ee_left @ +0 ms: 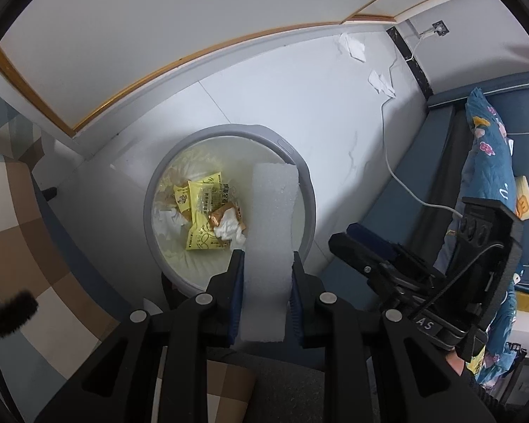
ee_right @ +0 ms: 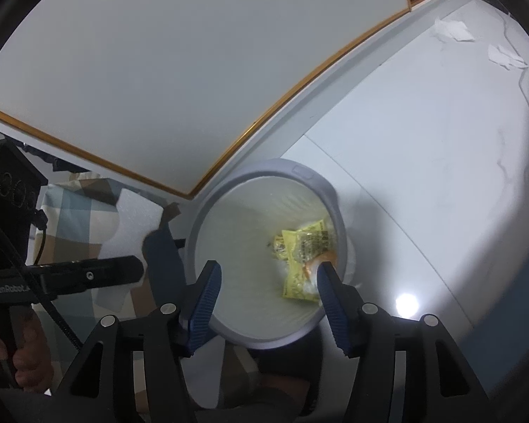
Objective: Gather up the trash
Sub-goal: 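Open both grippers over the white bin to drop the tissue and foam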
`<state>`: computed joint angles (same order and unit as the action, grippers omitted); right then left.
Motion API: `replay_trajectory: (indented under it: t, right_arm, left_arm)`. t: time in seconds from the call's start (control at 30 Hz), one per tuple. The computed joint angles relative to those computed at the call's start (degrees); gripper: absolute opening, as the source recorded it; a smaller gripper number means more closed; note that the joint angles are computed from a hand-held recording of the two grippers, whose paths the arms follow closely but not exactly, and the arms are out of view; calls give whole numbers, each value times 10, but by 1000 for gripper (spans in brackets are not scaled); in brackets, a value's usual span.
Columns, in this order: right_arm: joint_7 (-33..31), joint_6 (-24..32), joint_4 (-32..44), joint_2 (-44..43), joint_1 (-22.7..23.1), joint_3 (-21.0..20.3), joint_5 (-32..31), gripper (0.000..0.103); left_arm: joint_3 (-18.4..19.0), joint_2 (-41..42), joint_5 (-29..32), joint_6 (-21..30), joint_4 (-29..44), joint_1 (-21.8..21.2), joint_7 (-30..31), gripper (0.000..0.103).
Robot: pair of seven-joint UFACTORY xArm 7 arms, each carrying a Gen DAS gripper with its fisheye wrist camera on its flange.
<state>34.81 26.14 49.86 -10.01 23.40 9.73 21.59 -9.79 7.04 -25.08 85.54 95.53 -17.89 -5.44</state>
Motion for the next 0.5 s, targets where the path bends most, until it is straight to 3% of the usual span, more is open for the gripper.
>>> replay_trajectory:
  t: [0.07,0.13,0.4,0.5]
  right_arm:
    - [10,-3,-3,-5,-3,2,-8,58]
    - [21,-5,-6,-10,-5,4,-17,59]
    - [40,-1,-8,-20,-7,0,-23,59]
    - [49,2,-9,-26,-9,2,-32,60]
  left_arm:
    - [-1,5,10,7,9,-3,-2,23]
    - [-2,7,22,10,14,-6,-5,37]
    - [1,-12,54,-6,-4,-10,-13,41]
    - [0,-28,76,-26,-17,-14,-23,56]
